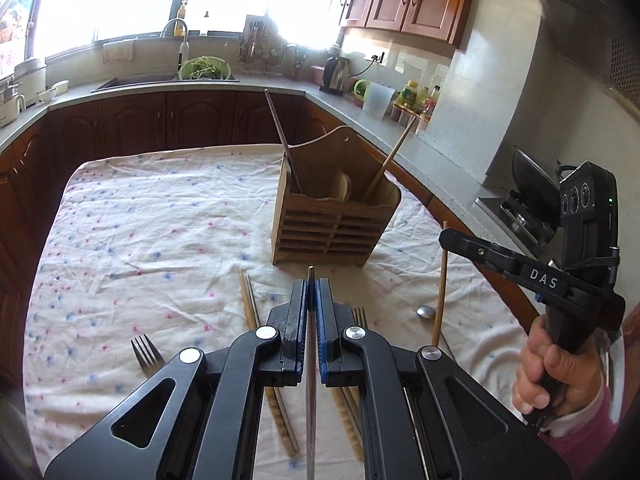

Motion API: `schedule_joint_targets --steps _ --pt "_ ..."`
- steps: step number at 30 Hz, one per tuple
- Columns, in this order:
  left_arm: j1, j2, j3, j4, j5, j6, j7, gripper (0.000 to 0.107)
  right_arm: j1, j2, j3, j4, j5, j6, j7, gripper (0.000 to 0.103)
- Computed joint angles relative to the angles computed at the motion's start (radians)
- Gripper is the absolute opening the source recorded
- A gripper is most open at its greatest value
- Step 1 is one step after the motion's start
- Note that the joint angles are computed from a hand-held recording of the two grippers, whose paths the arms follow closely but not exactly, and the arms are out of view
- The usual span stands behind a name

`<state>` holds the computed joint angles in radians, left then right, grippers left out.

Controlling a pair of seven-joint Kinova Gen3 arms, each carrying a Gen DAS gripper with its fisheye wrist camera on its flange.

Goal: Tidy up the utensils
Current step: 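Lift both held chopsticks and carry them over the wooden holder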

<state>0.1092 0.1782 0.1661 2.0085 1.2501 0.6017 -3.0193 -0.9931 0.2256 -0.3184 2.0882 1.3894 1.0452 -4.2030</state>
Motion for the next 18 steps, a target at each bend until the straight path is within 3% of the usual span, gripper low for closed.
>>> schedule_joint_targets --steps 9,18 --pt "-0.04 -0.084 -0.057 0.069 0.097 0.091 -0.106 0.004 -0.079 -0.009 -0.028 -0.035 -0.028 0.172 0.03 0.005" --pt "-0.032 -0.111 -0.08 0.09 0.144 0.103 -0.143 0.004 -0.098 -0.013 -0.036 -0.037 -0.039 0.216 0.025 0.005"
